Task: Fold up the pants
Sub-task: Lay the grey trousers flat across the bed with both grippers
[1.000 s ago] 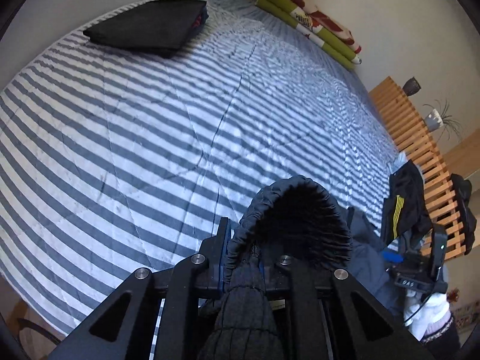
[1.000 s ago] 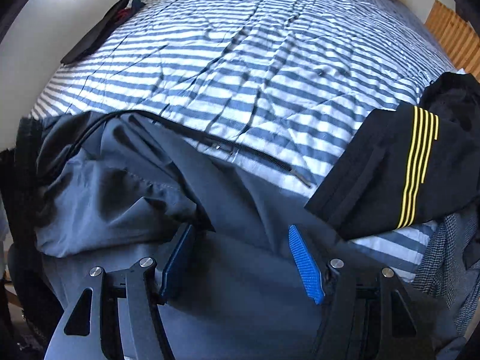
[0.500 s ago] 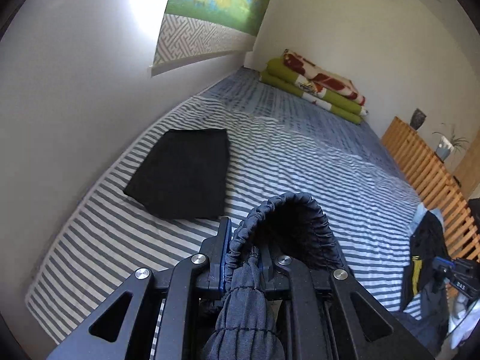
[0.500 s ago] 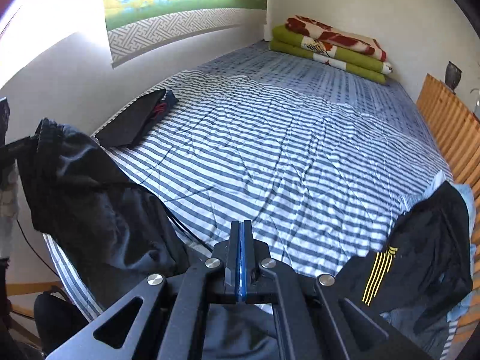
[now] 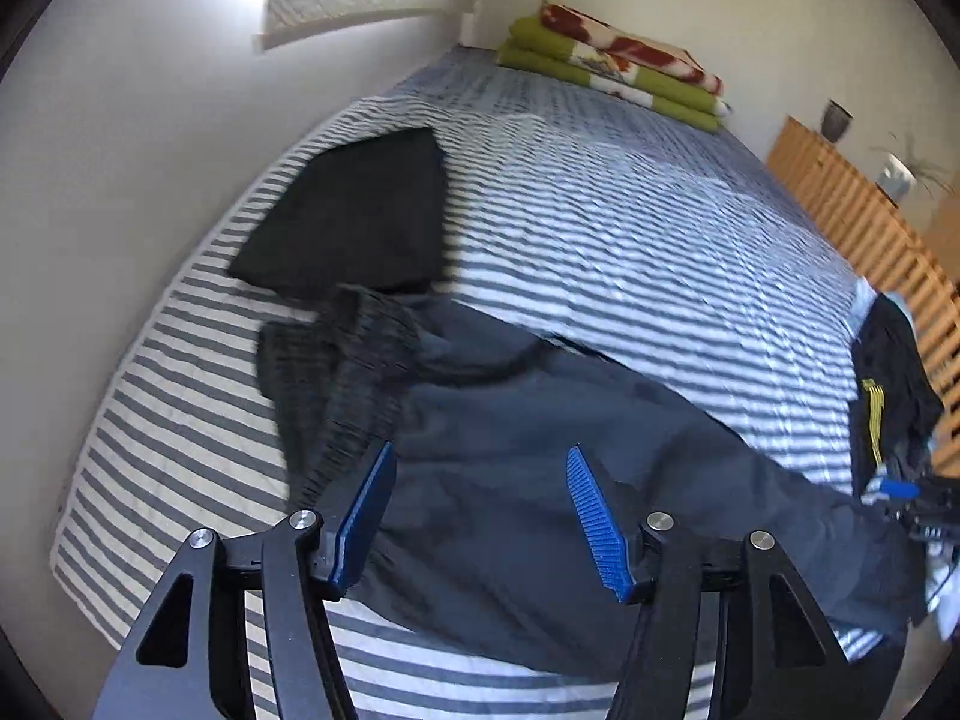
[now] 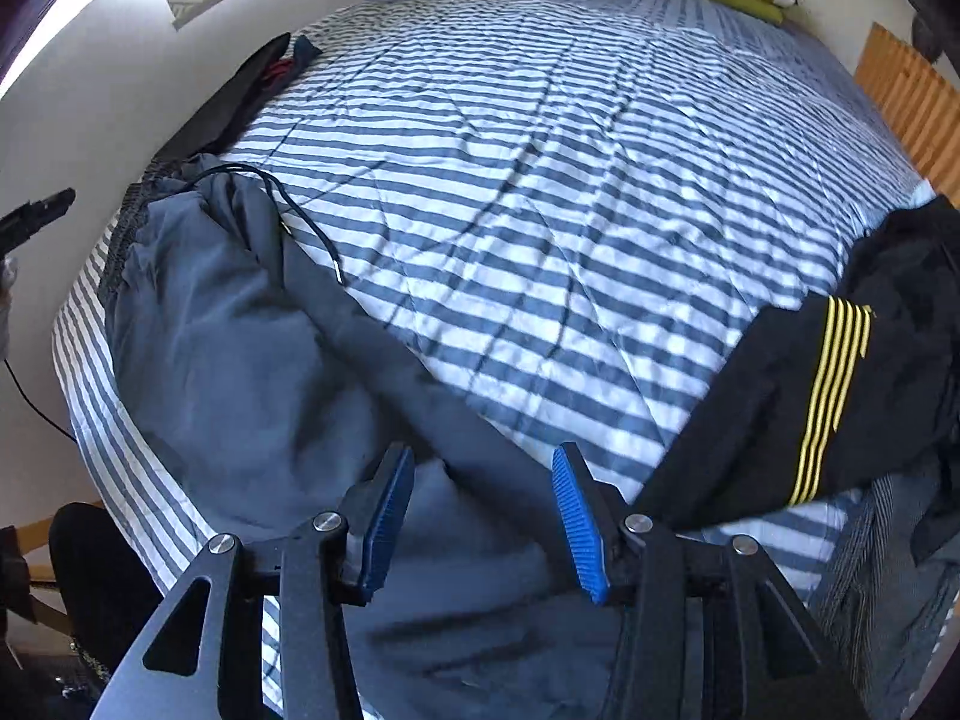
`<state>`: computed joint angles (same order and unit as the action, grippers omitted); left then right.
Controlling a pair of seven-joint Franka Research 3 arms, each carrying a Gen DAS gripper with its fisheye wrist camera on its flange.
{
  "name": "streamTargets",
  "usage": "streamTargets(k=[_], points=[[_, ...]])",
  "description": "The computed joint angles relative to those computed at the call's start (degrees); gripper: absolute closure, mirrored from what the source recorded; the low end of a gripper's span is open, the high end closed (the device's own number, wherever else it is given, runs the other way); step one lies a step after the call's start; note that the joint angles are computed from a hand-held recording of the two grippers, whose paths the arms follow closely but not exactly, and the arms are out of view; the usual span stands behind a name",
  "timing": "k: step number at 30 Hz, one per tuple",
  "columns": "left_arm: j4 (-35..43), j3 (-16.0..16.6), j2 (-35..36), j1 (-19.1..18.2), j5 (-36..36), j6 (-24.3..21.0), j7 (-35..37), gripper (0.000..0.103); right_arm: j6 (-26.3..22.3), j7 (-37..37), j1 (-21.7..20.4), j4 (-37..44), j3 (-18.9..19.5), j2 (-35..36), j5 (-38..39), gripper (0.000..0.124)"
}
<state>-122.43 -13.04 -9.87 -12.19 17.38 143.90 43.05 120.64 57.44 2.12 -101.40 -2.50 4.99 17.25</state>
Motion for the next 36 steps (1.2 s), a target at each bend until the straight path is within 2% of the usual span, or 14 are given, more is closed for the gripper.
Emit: streamTargets(k=[3, 10, 13, 17, 20, 22, 23, 24, 26, 28, 30, 31, 34, 36], points=[[1.9, -1.32, 3.49, -2.84, -3.85, 0.0, 3.27, 0.038, 1.72, -0.02, -1.45, -3.8, -1.46, -3.36, -1.59, 0.079], [9.7, -4.91, 12.37, -8.65, -5.46, -0.3, 3.27, 0.038, -1.97, -2.99, -6.37, -10.69, -4.7, -10.16, -3.81, 0.067], [13.65, -5.64, 16.23, -10.59, -6.49, -1.07, 4.21, 0.038, 1.03, -3.55, -7.32, -15.02, -4.34, -12.55, -8.42, 0.066], [17.73, -6.39, 20.88, -12.48, -9.58, -3.6, 5.5, 0.038, 4.15, -4.78, -7.25, -16.19, -3.84, -11.85, -9.78, 0.061], [19.89, -6.59, 23.11, -14.22, -9.04, -4.59, 5.58, 0.038, 11.49, -4.84, -6.35, -18.25, -2.36, -10.77, -14.44, 0.055], [20.77, -6.39, 23.7, -15.33, -7.52, -5.13, 5.23, 0.038, 13.63, -4.63, -5.64, -18.41, -1.7, -9.2, -17.37, 0.055], [21.42, -6.22, 23.96, -15.89, -6.56, -5.73, 4.73, 0.038, 13.58, -4.7, -5.29, -18.18, -1.61, -8.56, -17.89, 0.065], [21.98, -6.16, 24.18, -16.18, -6.11, -6.21, 4.72, 0.038, 13.23, -5.1, -4.95, -17.94, -1.62, -8.15, -17.52, 0.094], [22.07, -5.99, 23.84, -16.63, -5.15, -6.56, 4.41, 0.038, 11.95, -5.44, -4.43, -17.7, -1.65, -8.5, -16.62, 0.121], [22.09, -5.84, 23.61, -16.84, -4.57, -6.48, 3.81, 0.038, 14.04, -6.32, -4.08, -20.03, -1.77, -11.23, -15.83, 0.122], [21.38, -5.77, 22.96, -16.68, -4.73, -5.85, 3.18, 0.038, 12.4, -9.18, -4.05, -21.03, -2.66, -14.07, -11.83, 0.122], [21.05, -5.83, 22.8, -16.55, -5.05, -5.38, 3.01, 0.038, 9.24, -10.61, -4.12, -20.92, -3.52, -15.71, -8.54, 0.122], [21.46, -6.18, 23.73, -16.33, -6.15, -4.79, 3.77, 0.038, -5.75, -15.38, -4.61, -18.37, -6.58, -18.37, 0.86, 0.122], [22.8, -6.24, 25.15, -16.82, -5.78, -5.15, 3.92, 0.038, -12.13, -19.04, -5.13, -19.02, -6.43, -20.32, 0.25, 0.119]])
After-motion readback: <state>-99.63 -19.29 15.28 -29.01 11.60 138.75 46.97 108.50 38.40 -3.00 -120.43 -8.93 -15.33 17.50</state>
